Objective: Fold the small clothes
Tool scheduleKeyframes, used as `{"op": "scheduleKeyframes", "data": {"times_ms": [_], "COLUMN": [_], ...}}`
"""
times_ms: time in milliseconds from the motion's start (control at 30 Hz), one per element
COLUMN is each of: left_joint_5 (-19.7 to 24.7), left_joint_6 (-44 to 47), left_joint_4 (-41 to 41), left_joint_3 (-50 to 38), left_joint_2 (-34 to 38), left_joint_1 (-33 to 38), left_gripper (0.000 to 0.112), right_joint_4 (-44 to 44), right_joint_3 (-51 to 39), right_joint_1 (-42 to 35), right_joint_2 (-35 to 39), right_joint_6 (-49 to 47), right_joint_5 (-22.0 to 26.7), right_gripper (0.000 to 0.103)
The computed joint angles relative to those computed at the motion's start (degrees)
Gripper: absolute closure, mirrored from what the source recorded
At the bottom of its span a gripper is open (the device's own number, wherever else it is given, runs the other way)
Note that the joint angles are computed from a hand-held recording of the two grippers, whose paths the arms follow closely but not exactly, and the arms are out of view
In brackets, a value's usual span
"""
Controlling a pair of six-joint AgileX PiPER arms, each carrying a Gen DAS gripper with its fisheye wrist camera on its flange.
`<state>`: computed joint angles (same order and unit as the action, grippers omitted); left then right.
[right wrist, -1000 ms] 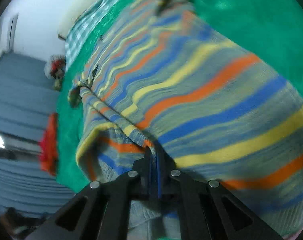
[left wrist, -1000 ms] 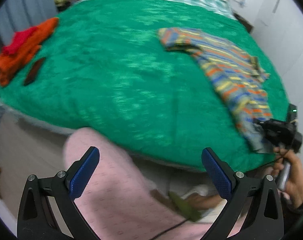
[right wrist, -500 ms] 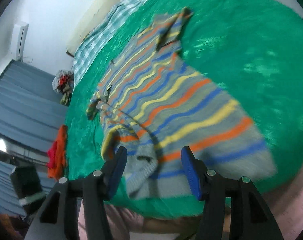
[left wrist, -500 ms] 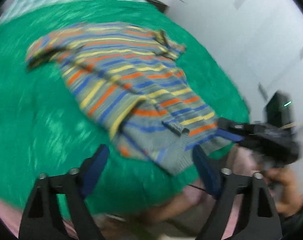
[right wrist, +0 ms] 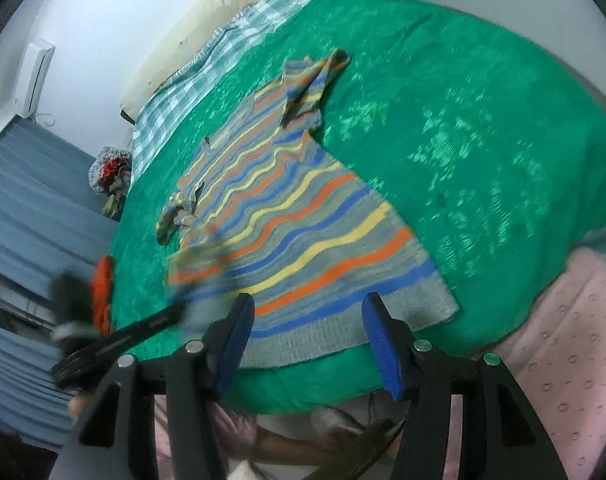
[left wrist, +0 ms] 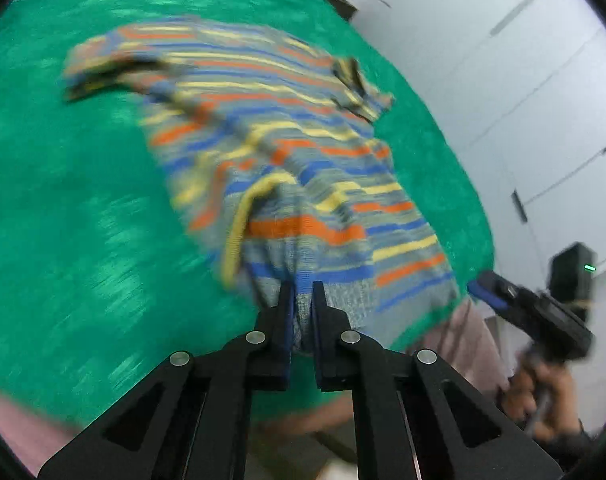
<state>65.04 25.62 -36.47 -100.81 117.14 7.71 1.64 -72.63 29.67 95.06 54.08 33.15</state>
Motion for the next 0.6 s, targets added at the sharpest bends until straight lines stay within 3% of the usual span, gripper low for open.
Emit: {"op": "scheduleKeyframes", "data": {"times_ms": [100,233,367,400,433,467,533,600], "left_joint_5": [2.74,0.72,-0.6,-0.64,-1.07,-2.71,-4.52,-2.46], "left_joint_6": [-0.29,-3.88,-4.68,-4.22,-3.81,-3.3,-2.4,-2.42], "left_joint_4": [2.61,9.14,10.35,9.28,7.87,6.48,4.64,3.61], "left_joint_3": [4.97,8.91,13.49,13.94,14.21,15.01,14.95,11.44], "left_joint_2": [-4.08,-5.01,-7.07,-7.26,-7.22,-7.49,-6.8,-3.21], "left_joint_1": [7.26,11.93,14.11,14.83,15.41,15.66,15.35,13.39], "left_gripper": [0.106,0.109,0.104,0.089,0.067,0.059,0.053,0.053], "right_joint_4": [0.76,6.8,5.75,5.34,5.15,5.53,8.3,12.62], "right_joint_3": [0.59,0.79,-1.98,-2.74,-3.63,-4.23,-4.92,-4.74], "right_joint_1": [-0.39,-2.14,-2.76,-3.03,-3.6,-4.29,-7.08,-10.8], "right_joint_2": [-0.04,1.75,2.86,2.8,2.72,2.69,2.76,3.32], "right_joint_6": [-0.89,-5.43,-6.61,-7.2,-8.34,-9.62,-14.15,-19.15], "right_joint_5": [0.18,-0.18,3.4,4.78,6.74,8.27,11.51,14.19], "right_gripper": [0.047,0.047,0.047,0.046,0.045,0.039,0.033,0.033]}}
